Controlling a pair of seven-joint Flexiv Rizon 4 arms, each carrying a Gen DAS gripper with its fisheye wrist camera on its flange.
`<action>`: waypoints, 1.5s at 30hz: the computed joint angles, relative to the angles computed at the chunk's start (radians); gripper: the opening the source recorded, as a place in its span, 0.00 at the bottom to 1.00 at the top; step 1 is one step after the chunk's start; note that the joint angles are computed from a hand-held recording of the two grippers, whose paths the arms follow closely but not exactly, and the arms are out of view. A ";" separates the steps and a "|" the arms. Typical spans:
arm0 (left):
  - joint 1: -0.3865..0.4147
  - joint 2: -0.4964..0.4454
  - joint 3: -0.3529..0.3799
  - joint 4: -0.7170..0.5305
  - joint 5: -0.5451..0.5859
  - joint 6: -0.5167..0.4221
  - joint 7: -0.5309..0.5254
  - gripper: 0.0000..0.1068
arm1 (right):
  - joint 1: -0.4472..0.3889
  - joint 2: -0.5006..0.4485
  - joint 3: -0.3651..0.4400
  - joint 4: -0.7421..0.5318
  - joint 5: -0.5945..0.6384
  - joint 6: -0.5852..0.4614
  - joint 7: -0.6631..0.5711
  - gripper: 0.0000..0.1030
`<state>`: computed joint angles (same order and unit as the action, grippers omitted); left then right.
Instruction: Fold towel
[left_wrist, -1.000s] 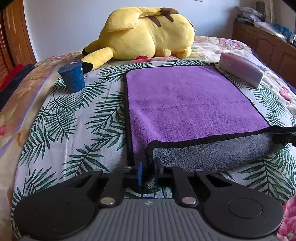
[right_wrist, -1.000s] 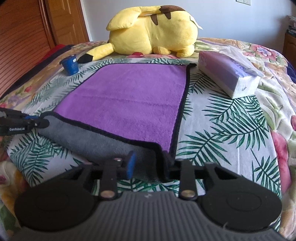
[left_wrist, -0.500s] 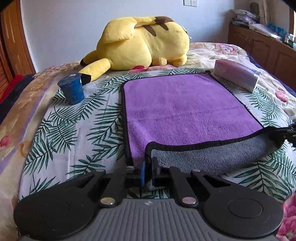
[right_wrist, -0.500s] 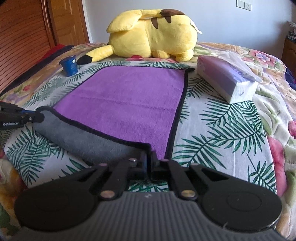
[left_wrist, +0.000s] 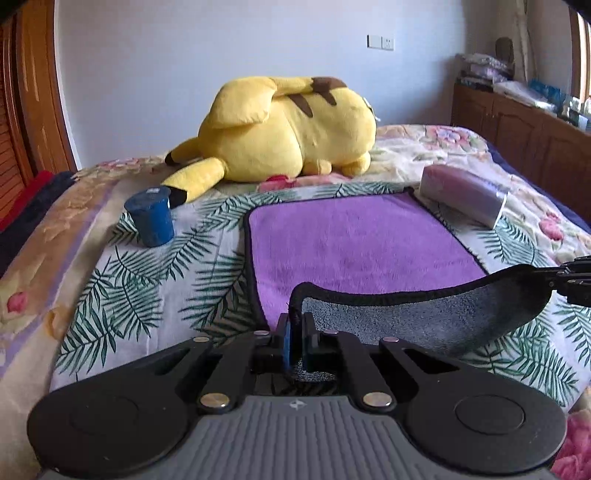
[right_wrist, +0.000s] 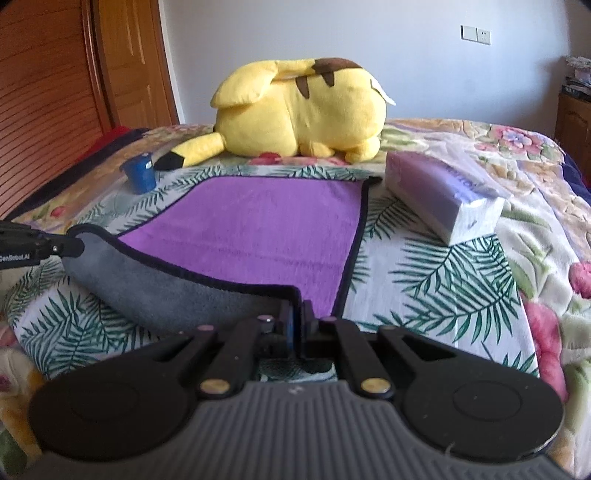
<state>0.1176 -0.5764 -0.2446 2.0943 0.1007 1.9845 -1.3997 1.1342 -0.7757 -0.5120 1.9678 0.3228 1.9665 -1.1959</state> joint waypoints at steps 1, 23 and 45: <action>0.001 0.000 -0.001 0.000 0.001 0.006 -0.002 0.05 | -0.001 -0.001 0.000 -0.001 0.000 0.005 -0.001 0.04; 0.022 -0.019 -0.021 -0.045 0.041 0.030 -0.030 0.05 | -0.042 -0.026 0.022 -0.062 0.040 0.049 -0.079 0.04; 0.023 -0.111 -0.042 -0.183 0.023 -0.020 0.069 0.04 | -0.105 -0.091 0.022 -0.171 0.012 0.025 -0.130 0.04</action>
